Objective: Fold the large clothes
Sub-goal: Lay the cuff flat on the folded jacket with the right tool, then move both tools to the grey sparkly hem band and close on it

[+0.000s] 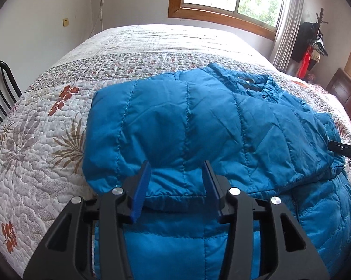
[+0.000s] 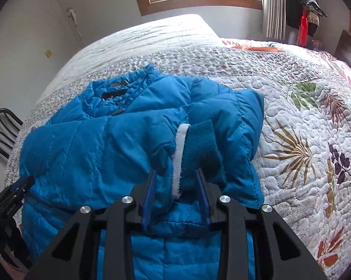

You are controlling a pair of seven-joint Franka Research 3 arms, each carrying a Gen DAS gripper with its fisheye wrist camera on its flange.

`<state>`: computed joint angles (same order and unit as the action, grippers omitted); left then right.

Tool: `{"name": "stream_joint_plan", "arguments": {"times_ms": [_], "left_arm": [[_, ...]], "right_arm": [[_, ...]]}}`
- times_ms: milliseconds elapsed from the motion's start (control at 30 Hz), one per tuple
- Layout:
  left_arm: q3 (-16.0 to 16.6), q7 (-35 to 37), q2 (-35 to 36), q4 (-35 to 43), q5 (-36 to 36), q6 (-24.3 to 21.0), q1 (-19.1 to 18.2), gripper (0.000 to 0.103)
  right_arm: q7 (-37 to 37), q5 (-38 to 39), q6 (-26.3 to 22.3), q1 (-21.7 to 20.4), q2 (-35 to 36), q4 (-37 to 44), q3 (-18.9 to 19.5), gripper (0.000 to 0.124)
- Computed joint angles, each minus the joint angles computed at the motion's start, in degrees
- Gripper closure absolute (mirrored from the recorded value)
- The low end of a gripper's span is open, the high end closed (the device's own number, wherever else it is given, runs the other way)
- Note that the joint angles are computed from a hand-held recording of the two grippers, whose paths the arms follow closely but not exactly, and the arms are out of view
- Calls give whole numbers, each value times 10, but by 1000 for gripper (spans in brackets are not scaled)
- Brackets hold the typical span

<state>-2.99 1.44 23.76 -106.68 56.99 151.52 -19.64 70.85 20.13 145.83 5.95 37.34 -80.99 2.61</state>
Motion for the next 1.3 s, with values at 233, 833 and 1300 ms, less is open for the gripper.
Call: {"name": "stream_joint_plan", "arguments": {"times_ms": [233, 833, 1300], "left_arm": [[2, 34, 19, 13, -22, 1, 2, 57], [-102, -55, -267, -267, -11, -99, -5, 24], [-170, -102, -363, -435, -114, -35, -8, 23]], "right_arm": [[6, -28, -14, 14, 20, 13, -12, 85], [-466, 366, 99, -130, -362, -457, 103, 59], [-470, 355, 50, -77, -472, -630, -38, 52]]}}
